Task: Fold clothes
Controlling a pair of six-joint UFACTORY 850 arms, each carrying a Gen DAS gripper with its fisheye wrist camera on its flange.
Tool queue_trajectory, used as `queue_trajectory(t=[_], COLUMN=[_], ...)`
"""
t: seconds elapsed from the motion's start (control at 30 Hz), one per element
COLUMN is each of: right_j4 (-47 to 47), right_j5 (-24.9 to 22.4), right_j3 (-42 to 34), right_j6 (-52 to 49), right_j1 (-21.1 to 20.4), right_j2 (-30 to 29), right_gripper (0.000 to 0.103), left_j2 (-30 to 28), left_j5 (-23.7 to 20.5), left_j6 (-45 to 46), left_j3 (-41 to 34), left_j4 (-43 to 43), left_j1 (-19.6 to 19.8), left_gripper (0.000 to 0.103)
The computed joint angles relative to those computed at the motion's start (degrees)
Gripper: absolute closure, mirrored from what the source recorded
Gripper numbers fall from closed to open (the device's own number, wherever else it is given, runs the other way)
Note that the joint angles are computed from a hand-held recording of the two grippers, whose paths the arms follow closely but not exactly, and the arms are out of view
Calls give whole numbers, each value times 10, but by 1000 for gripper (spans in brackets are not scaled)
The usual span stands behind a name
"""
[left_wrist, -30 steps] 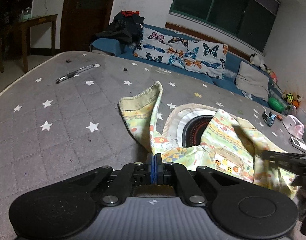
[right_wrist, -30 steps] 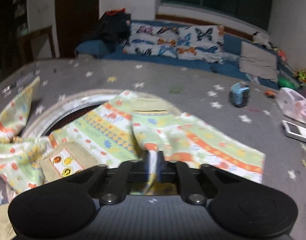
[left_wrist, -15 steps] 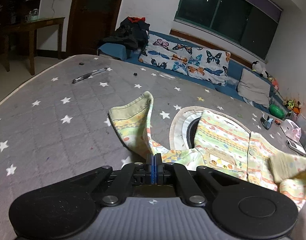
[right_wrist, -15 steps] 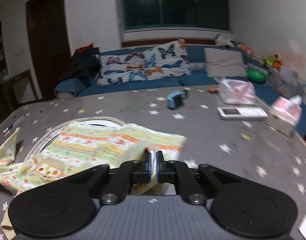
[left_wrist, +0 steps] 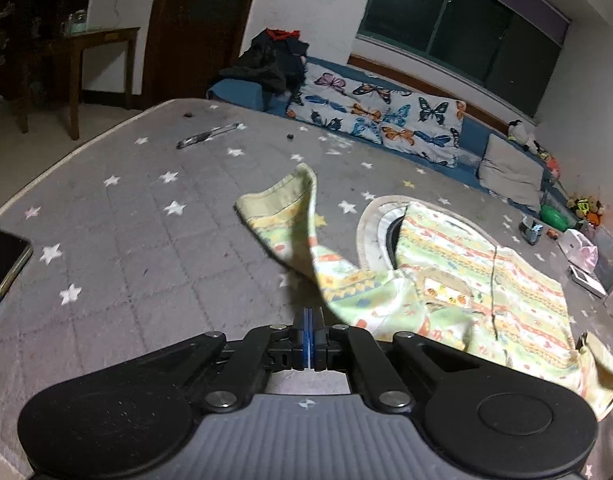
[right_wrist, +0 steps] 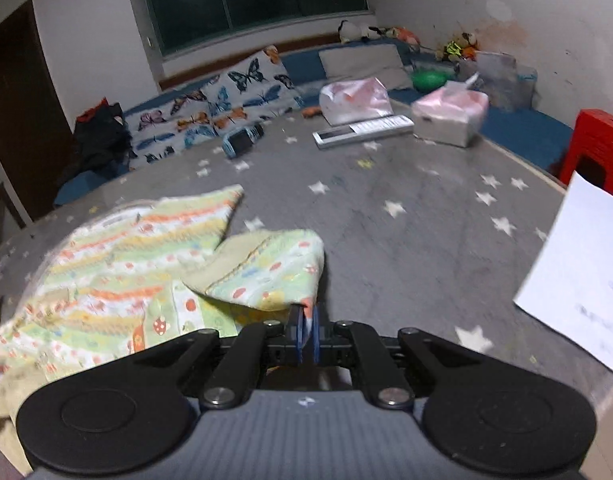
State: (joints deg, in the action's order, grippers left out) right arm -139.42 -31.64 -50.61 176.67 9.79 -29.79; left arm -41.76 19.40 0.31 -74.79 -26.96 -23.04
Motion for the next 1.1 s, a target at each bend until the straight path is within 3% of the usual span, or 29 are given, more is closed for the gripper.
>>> queue_trajectory(t=[0.1, 0.2, 0.3, 0.33, 0.37, 0.43, 0.67, 0.9, 1.1], right_j4=[26, 43, 48, 51, 58, 74, 130, 217, 264], right_j5=[-13, -23, -20, -18, -15, -10, 21, -4, -29], right_j3=[10, 12, -1, -7, -14, -27, -68, -93, -101], right_j6=[-29, -54, -80, -93, -110, -146, -248, -358, -400], right_j1=[8, 14, 16, 16, 18, 21, 22, 22, 14], right_j2=[7, 12, 8, 4, 0, -9, -43, -62, -66], right_gripper=[88, 82, 65, 65, 63, 50, 46, 43, 42], left_j2=[-11, -36, -63, -71, -79, -96, -137, -206, -263], left_j5=[0, -7, -12, -16, -18, -23, -29, -29, -27], left_j6=[48, 141, 242, 271, 301, 365, 546, 822, 1071], left_j3=[-23, -67, -111, -124, -137, -164, -231, -347, -446], left_j4=[-29, -108, -198, -223, -250, -306, -450, -695, -937], left_j1=[-5, -8, -10, -10, -10, -10, -7, 4, 19], left_gripper=[99, 89, 73, 69, 67, 67, 54, 56, 92])
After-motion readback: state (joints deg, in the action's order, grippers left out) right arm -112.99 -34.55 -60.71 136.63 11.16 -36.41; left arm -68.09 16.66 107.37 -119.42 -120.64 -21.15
